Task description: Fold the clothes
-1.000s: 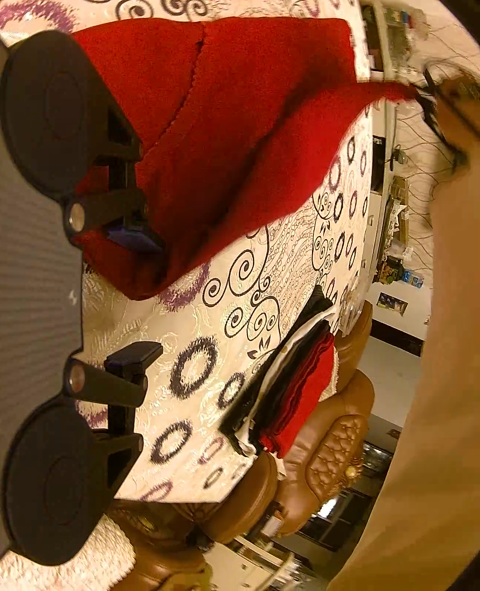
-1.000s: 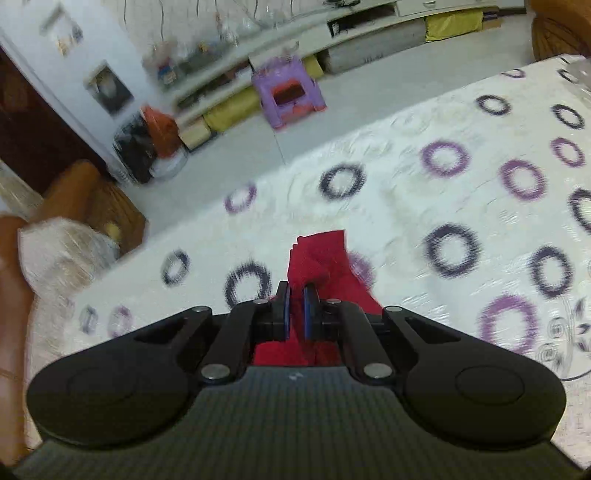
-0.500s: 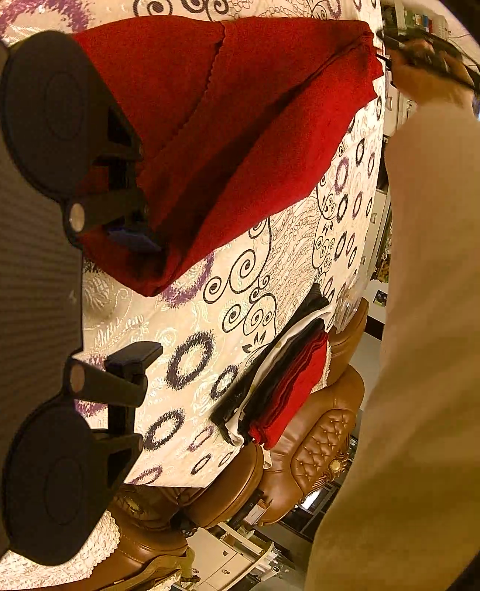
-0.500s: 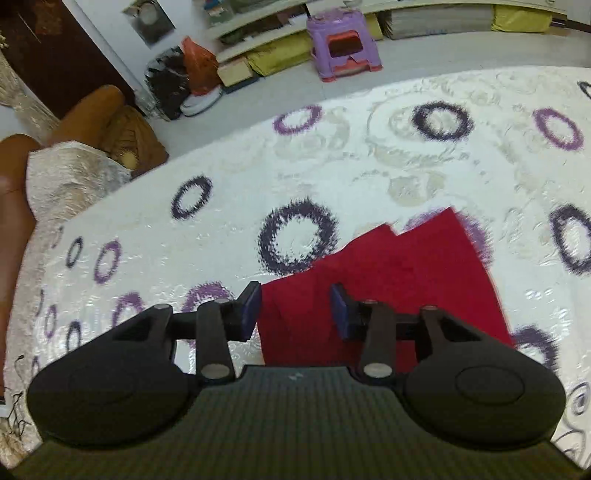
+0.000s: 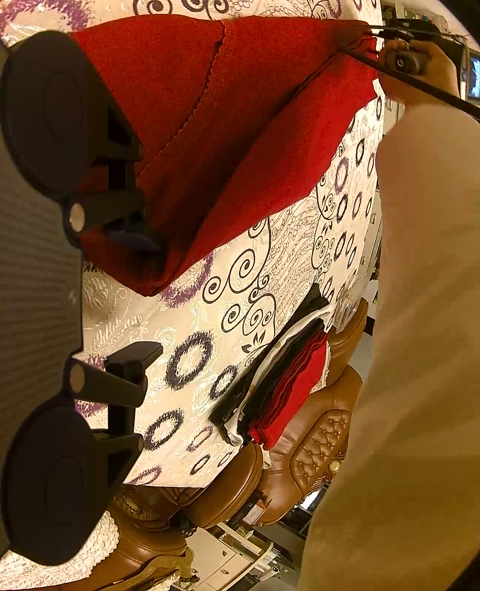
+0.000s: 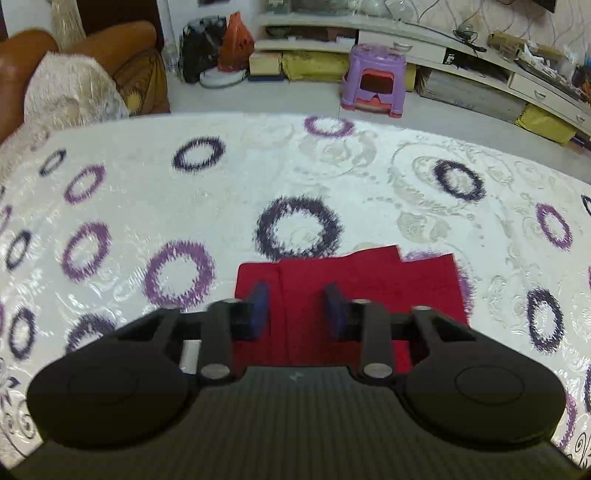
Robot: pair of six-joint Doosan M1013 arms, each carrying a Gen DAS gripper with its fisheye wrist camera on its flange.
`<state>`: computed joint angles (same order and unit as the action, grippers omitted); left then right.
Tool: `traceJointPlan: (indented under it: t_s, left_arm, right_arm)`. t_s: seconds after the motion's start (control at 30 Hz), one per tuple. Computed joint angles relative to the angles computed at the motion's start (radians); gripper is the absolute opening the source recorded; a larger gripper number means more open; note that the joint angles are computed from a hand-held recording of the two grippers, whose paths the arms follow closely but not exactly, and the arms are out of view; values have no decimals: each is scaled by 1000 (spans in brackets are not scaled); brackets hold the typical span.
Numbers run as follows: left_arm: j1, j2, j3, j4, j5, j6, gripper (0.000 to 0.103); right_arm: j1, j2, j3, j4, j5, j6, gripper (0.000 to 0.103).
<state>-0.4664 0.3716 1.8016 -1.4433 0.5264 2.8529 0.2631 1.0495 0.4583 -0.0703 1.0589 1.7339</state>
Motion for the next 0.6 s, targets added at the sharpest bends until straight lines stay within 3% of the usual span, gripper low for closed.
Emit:
traceJointPlan:
  t_s: [0.2, 0.4, 0.6]
  left_arm:
    - [0, 1, 0, -3, 2, 1, 58]
    - [0, 0, 2, -6, 3, 3, 58]
    - [3, 1, 2, -12, 9, 7, 58]
  right_arm:
    - [-7, -30, 55, 32, -41, -7, 8]
    - [-16, -19, 23, 64, -5, 7, 14]
    - [-33, -39, 73, 124, -50, 52, 17]
